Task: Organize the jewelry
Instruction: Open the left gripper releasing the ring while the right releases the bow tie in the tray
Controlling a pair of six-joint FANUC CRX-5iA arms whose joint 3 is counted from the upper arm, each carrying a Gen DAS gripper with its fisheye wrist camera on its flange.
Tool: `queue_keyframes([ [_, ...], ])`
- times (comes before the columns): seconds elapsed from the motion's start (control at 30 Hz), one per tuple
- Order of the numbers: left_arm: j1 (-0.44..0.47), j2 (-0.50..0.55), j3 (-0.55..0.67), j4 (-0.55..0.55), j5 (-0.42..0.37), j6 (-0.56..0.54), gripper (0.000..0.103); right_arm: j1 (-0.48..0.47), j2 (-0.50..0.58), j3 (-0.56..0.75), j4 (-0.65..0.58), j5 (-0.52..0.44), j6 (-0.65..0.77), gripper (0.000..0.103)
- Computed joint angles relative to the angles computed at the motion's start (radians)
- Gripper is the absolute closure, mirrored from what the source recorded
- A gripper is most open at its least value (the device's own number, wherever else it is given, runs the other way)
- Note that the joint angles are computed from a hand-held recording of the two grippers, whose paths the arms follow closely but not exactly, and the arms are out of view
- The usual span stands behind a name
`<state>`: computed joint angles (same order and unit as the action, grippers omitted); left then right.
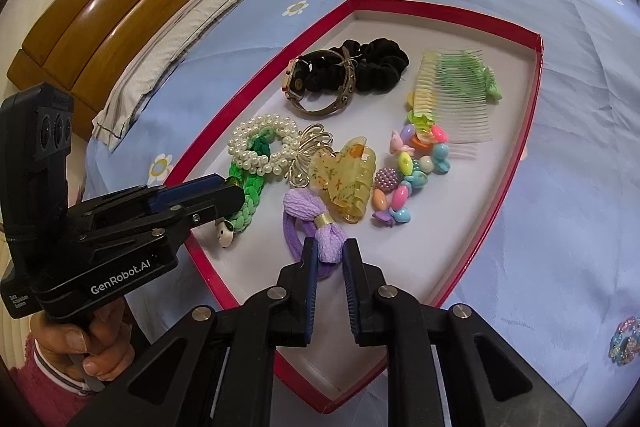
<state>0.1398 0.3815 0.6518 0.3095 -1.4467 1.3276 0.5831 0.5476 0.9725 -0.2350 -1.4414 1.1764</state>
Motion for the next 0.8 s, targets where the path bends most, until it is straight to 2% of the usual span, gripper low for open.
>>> queue_keyframes([
  [0.23,-0.003,0.009,0.014,-0.007,-0.010,0.007,0.082,-0.011,-0.011,-0.014,-0.019,0.017,-0.009,0.084],
  [0.37,-0.005,0.008,0.018,-0.018,-0.013,0.012,0.078,-0.014,-0.026,-0.035,-0.022,0.040,-0.016,0.074],
  [0.53,-0.001,0.000,0.013,-0.022,-0.010,0.021,0.066,-0.018,-0.058,-0.077,-0.017,0.087,-0.030,0.073],
  [0.67,0.007,-0.009,0.007,-0.010,-0.004,0.029,0.064,-0.023,-0.097,-0.126,-0.011,0.131,-0.052,0.071],
  [0.7,0.009,-0.016,0.000,-0.005,0.002,0.030,0.060,-0.026,-0.112,-0.147,-0.012,0.149,-0.060,0.069],
  [0.77,0.012,-0.028,-0.011,0.003,0.011,0.033,0.052,-0.029,-0.145,-0.193,-0.014,0.187,-0.077,0.056],
  [0.8,0.016,-0.037,-0.022,0.010,0.019,0.036,0.045,-0.030,-0.165,-0.220,-0.011,0.211,-0.087,0.054],
])
